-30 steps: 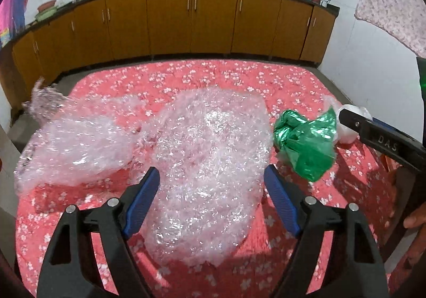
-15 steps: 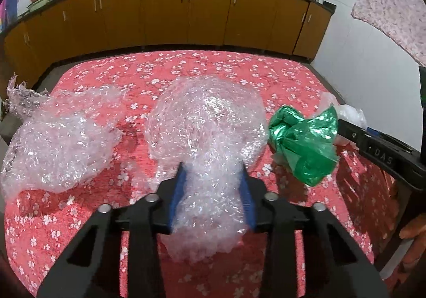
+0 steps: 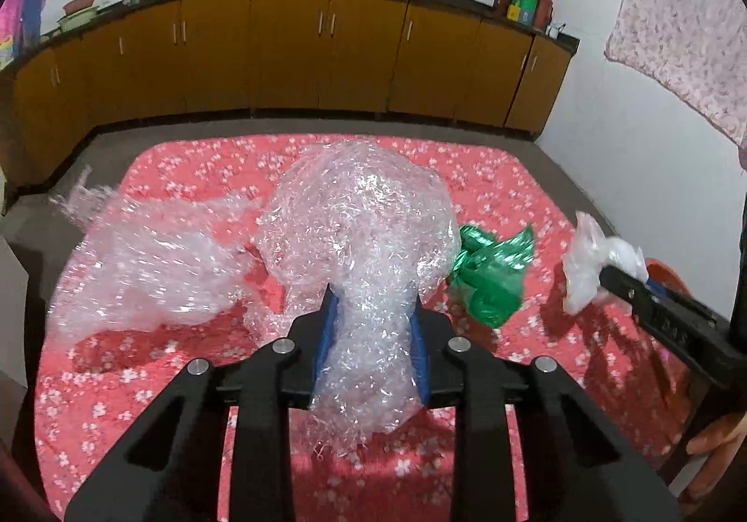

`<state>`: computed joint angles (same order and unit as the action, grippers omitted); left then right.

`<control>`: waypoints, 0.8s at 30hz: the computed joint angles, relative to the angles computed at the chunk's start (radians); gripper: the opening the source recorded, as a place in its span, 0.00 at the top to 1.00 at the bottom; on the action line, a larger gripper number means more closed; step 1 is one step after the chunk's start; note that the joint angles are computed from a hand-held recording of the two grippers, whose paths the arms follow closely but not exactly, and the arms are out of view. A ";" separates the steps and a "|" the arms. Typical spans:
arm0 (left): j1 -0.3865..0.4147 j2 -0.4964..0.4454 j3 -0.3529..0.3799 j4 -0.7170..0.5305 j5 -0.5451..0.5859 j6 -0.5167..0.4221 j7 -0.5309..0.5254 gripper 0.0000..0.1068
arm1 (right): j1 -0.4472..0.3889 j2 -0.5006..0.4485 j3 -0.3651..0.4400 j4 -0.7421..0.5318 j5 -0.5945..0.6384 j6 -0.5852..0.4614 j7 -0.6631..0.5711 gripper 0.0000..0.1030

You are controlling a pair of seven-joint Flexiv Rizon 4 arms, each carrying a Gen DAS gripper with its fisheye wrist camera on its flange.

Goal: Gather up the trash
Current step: 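Carry the bubble wrap to the basket with the left tool while the right tool carries the white bag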

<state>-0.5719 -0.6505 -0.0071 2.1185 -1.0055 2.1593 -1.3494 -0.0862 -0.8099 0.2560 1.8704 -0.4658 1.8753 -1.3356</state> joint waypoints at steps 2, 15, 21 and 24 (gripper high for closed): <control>-0.011 0.016 0.000 0.010 -0.001 0.017 -0.001 0.74 | -0.015 0.023 0.008 0.034 0.002 0.019 -0.002 0.69; -0.017 0.059 -0.052 0.037 0.103 0.085 -0.012 0.74 | -0.043 0.183 -0.075 0.248 0.000 0.197 0.020 0.69; -0.012 0.041 -0.062 -0.008 0.196 0.052 -0.025 0.74 | -0.063 0.230 -0.130 0.310 0.011 0.257 0.040 0.69; -0.013 0.031 -0.063 -0.029 0.239 0.037 -0.037 0.74 | -0.067 0.241 -0.154 0.328 0.022 0.278 0.040 0.69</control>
